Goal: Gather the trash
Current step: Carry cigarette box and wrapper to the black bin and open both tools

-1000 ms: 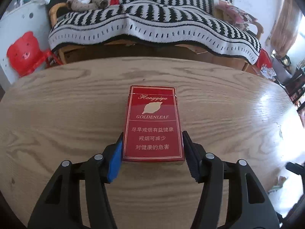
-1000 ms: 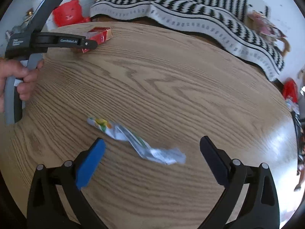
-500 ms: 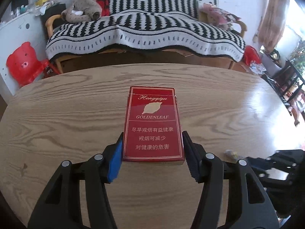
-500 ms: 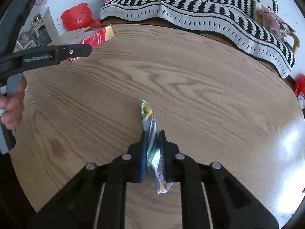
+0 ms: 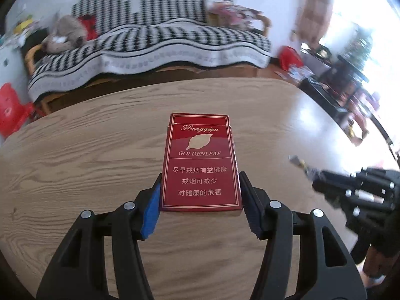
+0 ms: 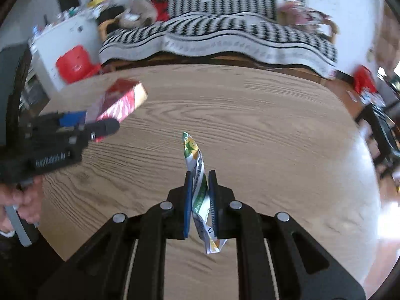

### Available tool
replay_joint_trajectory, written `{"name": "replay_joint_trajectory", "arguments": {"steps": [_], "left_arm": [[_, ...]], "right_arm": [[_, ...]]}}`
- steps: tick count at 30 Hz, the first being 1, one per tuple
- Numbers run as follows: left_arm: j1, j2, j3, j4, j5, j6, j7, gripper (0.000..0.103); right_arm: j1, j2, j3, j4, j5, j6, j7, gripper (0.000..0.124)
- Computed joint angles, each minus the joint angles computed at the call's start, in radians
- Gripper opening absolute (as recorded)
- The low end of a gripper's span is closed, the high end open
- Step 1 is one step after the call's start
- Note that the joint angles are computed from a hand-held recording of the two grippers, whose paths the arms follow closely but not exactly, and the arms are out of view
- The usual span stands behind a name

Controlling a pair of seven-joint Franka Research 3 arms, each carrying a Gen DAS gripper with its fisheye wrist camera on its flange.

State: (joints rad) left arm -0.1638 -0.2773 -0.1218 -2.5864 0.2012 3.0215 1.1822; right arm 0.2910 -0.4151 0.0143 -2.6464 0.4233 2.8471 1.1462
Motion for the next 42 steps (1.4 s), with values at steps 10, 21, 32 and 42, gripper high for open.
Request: {"name": "replay_joint_trajectory", "arguments": {"steps": [10,21,32,42], "left_arm": [[-0.188,0.104,-0.121,0.097,-0.008,0.004,-0.006,0.056],[-0.353,0.323,-0.256,0.289,-0.026,0.037,0.018,0.056],[-0.385,0.565,-0.412,0.469,-0.08,0.028,0.152,0.056],[-0.455,0.746,-0.395,0.629,-0.022,-0.078,0.143,0.056]], "right_arm": [[-0.287,-0.339,-0.078,-0.22,-0.115,-0.096,0.048,0.013],[-0.709,-0.535,-0.279,-0.324,-0.185,-0.255,-0.084,0.013],[-1.016,-0.359,-0.396,-0.264,-0.167,-0.284,-0.206,0.014],[-1.093,-0.179,-0.419,-0.195,-0.147,-0.274,-0.211,0.014]]}}
